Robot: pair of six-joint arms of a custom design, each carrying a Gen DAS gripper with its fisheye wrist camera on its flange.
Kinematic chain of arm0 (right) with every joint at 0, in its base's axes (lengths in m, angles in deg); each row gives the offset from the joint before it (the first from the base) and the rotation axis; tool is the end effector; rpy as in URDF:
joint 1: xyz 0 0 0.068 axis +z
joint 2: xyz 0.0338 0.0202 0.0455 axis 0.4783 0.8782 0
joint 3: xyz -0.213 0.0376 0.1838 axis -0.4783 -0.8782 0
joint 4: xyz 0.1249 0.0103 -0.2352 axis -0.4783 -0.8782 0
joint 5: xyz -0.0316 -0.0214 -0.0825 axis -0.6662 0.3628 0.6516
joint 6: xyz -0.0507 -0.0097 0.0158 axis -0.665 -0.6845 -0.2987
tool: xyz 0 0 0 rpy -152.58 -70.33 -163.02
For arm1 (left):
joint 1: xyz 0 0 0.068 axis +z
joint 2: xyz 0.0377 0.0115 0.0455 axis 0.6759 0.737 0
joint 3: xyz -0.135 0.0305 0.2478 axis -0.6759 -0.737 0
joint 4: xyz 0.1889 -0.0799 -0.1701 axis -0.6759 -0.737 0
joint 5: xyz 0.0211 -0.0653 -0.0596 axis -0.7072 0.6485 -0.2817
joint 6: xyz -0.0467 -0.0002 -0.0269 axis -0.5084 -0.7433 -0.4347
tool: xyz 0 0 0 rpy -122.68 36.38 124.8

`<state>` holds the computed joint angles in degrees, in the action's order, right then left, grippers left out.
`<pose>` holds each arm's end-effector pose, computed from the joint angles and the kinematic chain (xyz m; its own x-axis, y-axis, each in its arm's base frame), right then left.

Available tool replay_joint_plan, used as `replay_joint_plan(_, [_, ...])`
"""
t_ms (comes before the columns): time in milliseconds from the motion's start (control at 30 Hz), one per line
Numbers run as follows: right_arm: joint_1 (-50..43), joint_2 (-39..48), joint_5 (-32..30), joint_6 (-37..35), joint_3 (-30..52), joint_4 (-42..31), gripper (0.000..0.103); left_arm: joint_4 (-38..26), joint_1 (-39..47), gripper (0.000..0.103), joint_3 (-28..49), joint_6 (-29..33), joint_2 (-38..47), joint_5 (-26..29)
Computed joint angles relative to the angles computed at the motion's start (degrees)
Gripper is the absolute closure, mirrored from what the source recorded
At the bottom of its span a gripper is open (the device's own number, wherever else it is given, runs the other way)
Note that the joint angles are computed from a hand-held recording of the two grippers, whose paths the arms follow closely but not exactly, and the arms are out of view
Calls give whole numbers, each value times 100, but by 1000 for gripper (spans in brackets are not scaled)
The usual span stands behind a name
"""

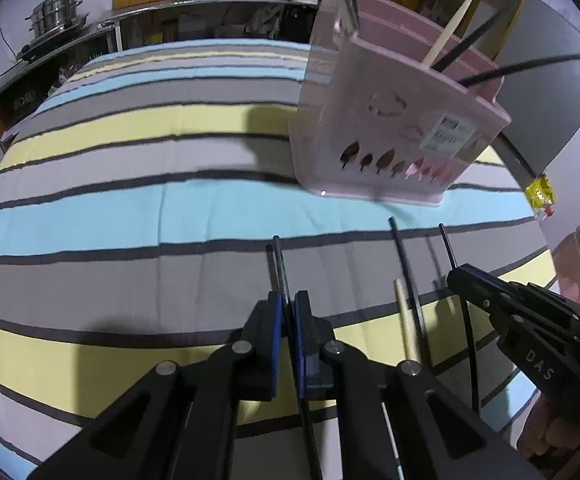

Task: Organize utensils
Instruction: 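Close the left tool on a black chopstick while the right tool closes on a black chopstick, then lift both held chopsticks and lower them into the pink basket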

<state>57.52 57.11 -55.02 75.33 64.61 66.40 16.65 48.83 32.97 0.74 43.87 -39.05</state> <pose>0.2286 0.1180 0.0749 -0.8088 0.2373 -0.5381 0.1508 0.9681 0.2002 0.3026 0.0190 0.0731 -0.8223 0.2785 -0.4963 0.4177 0.8877 -0.1938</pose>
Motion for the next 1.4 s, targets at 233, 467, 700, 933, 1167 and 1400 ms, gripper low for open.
replay_joint_plan(233, [130, -823, 169, -32, -143, -260, 98, -426, 219, 97, -53, 225, -536, 408])
replay_joint_plan(467, [170, -1778, 381, -218, -166, -710, 98, -923, 321, 97, 5, 282, -1299, 826])
replay_joint_plan(700, [288, -2565, 727, -366, -61, -1124, 98, -1338, 515, 98, 339, 272, -1686, 1263])
replay_joint_plan(933, [412, -2951, 982, -478, -3, -1291, 98, -1458, 617, 98, 474, 228, -1966, 1507])
replay_joint_plan(1167, [562, -3297, 1103, -412, -161, -1401, 98, -1651, 800, 98, 404, 358, -2284, 1750])
replay_joint_plan(1400, [788, -3747, 1282, -247, -314, -1744, 98, -1899, 991, 98, 216, 665, -2572, 1842])
